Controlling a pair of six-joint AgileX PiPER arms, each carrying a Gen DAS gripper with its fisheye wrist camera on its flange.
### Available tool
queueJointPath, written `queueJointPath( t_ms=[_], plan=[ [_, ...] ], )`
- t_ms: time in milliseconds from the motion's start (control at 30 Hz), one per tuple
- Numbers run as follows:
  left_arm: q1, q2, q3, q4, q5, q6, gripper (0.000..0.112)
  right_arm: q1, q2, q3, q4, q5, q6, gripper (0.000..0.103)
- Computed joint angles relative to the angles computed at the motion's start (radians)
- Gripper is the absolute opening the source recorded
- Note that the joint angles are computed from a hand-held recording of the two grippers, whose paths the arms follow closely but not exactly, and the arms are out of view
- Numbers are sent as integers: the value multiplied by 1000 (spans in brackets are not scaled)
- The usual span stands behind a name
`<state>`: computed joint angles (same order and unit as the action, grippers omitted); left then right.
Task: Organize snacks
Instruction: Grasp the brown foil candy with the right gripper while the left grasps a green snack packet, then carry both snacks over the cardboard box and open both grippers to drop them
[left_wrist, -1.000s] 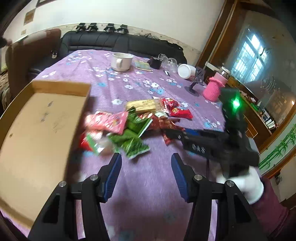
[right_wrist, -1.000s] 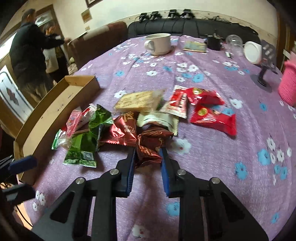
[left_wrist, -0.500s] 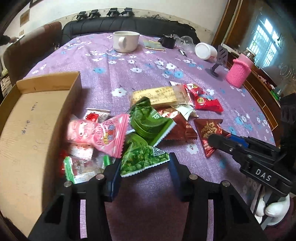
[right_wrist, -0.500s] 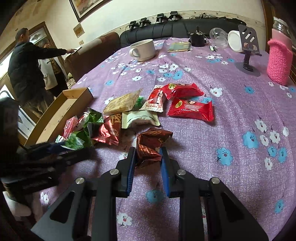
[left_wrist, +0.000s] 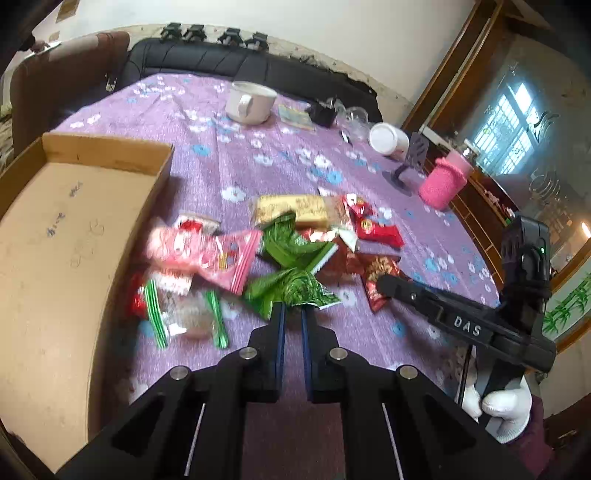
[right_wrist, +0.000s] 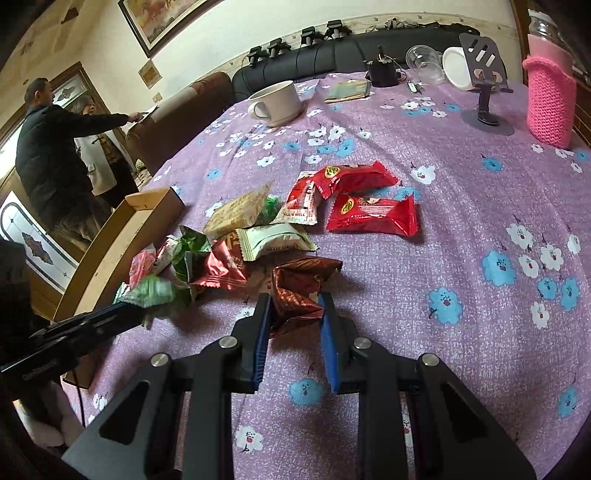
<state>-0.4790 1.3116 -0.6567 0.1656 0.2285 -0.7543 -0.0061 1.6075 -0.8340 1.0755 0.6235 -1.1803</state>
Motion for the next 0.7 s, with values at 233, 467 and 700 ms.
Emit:
queueJointPath(
  t_ms=[233,467,700],
  plan=[
    [-24,15,-36,114,55,-120,45,5,-1,7,-4,-22,8,27],
    [-96,25,-67,276,122,-269,65,-2,5,3,-8,-19,12,28],
    [-120,238,-206,475,201,-375,38,-1,8,1,-4,-17,11,28]
  ],
)
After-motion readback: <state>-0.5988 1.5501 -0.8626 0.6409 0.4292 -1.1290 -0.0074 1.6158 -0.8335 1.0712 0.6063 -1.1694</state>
